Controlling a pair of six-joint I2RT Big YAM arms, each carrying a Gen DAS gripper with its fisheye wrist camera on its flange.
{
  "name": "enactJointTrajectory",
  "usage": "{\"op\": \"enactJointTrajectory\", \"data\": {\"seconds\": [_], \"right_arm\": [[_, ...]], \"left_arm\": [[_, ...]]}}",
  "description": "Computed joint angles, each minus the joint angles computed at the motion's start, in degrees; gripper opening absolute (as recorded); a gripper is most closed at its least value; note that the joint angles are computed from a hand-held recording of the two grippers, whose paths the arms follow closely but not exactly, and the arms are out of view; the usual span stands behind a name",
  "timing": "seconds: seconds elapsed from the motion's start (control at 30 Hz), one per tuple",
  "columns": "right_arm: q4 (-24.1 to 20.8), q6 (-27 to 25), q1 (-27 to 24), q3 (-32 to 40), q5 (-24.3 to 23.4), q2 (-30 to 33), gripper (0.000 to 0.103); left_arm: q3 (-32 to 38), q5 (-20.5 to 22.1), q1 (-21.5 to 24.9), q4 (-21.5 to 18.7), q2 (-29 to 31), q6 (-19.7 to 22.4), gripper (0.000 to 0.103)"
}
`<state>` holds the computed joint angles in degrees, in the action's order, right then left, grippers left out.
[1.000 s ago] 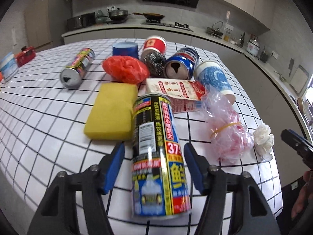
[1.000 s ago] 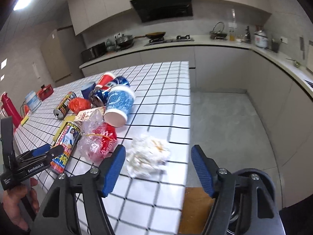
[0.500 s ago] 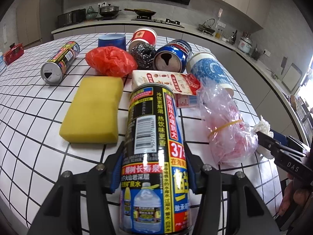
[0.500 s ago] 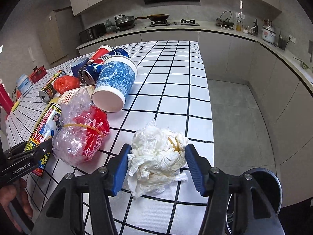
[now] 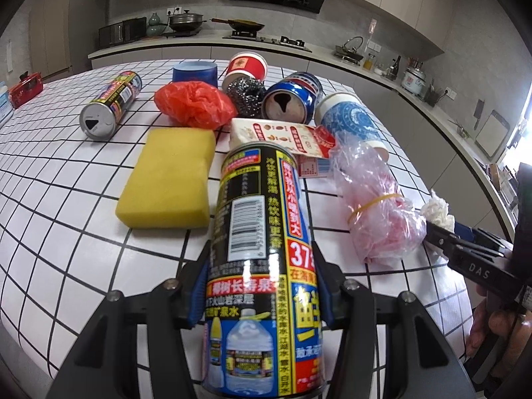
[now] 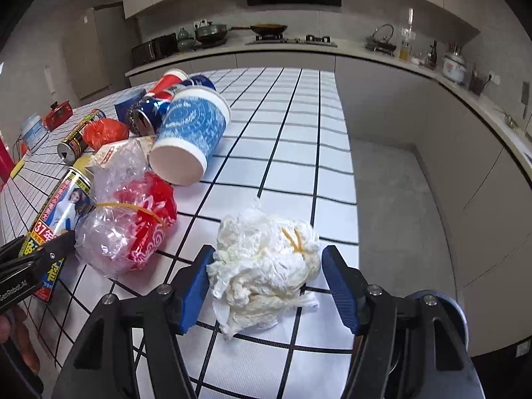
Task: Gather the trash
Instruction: 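Carry the white tissue over the bin and open the right gripper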
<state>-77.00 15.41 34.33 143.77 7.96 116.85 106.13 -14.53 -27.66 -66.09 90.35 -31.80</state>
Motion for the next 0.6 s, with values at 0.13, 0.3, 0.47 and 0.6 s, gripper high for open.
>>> {"op": "enactJointTrajectory", "data": {"seconds": [0.13, 0.3, 0.47, 0.6], "right_arm": [[2.6, 0.8, -0.2, -2.8, -1.3, -1.8, 0.052], [4.5, 1.1, -0.1, -5.0, -0.7, -4.6, 0.051], [7.5, 1.4, -1.6, -11.1, 0.8, -10.3, 0.051], [10.1, 1.6, -4.6, -19.1, 2.3, -16.9, 0.051]], "left_arm": [[1.0, -0.9, -0.4, 0.1, 0.1, 0.6, 0.054], [2.7, -1.5, -1.7, 0.9, 0.3, 1.6, 0.054], [6.5, -1.4, -4.1, 1.3, 2.4, 2.0, 0.054], [10.9, -1.6, -6.5, 1.0, 5.0, 2.5, 0.054]]}}
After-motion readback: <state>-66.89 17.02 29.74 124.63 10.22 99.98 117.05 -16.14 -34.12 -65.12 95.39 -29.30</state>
